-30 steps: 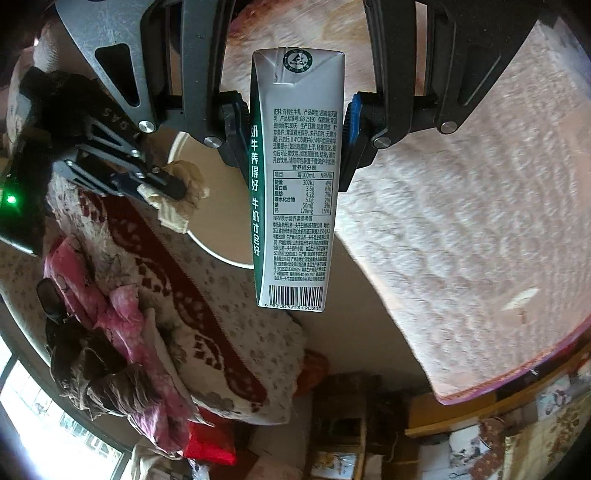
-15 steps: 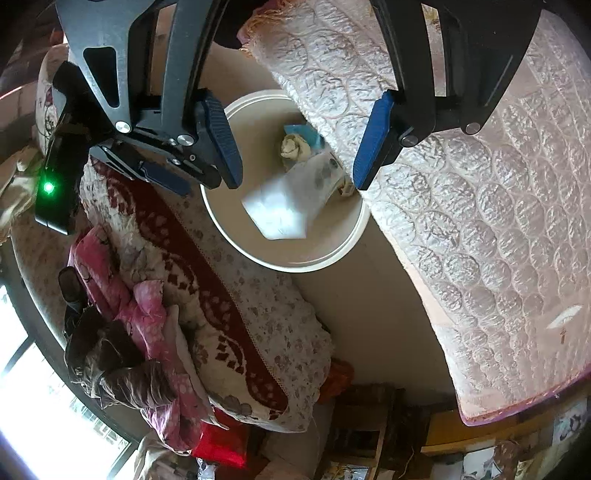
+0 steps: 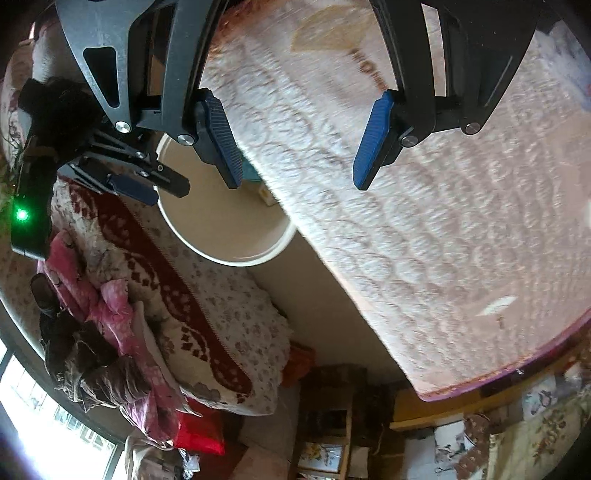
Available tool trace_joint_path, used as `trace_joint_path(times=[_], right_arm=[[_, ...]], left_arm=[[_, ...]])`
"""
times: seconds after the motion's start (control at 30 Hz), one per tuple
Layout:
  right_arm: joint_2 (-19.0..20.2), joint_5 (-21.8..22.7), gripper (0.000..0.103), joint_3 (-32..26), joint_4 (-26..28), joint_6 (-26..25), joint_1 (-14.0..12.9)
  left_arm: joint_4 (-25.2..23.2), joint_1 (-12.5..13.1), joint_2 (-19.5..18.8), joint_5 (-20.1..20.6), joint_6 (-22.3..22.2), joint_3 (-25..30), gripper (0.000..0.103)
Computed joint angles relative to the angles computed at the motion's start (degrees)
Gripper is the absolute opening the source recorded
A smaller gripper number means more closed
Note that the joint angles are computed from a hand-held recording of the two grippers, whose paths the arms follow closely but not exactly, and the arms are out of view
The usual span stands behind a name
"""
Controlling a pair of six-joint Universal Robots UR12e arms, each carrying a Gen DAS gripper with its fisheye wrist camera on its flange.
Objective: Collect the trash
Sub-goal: 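Move both open tools back to the trash on the bed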
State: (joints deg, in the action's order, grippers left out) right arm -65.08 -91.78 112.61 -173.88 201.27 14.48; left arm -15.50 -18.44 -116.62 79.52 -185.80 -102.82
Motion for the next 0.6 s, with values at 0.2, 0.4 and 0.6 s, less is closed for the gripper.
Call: trace_joint_path(times=[0.2, 0.4, 0.6], right_arm=[[0.5, 0.9, 0.057, -1.7, -0.1, -0.4, 1.8], [1.6, 1.8, 0.060, -4.3, 1.1, -1.8, 3.9], [3.3, 3.8, 0.060, -7.7, 2.9, -3.3, 6.3]], left_arm=[[1.5, 1.5, 2.1, 2.2, -0.2, -2.8, 0.061], [2.0, 4.0, 4.2, 4.5, -1.9, -5.5, 0.061], [2.0, 7.3, 7.3, 4.8, -1.3, -8.9, 0.061]])
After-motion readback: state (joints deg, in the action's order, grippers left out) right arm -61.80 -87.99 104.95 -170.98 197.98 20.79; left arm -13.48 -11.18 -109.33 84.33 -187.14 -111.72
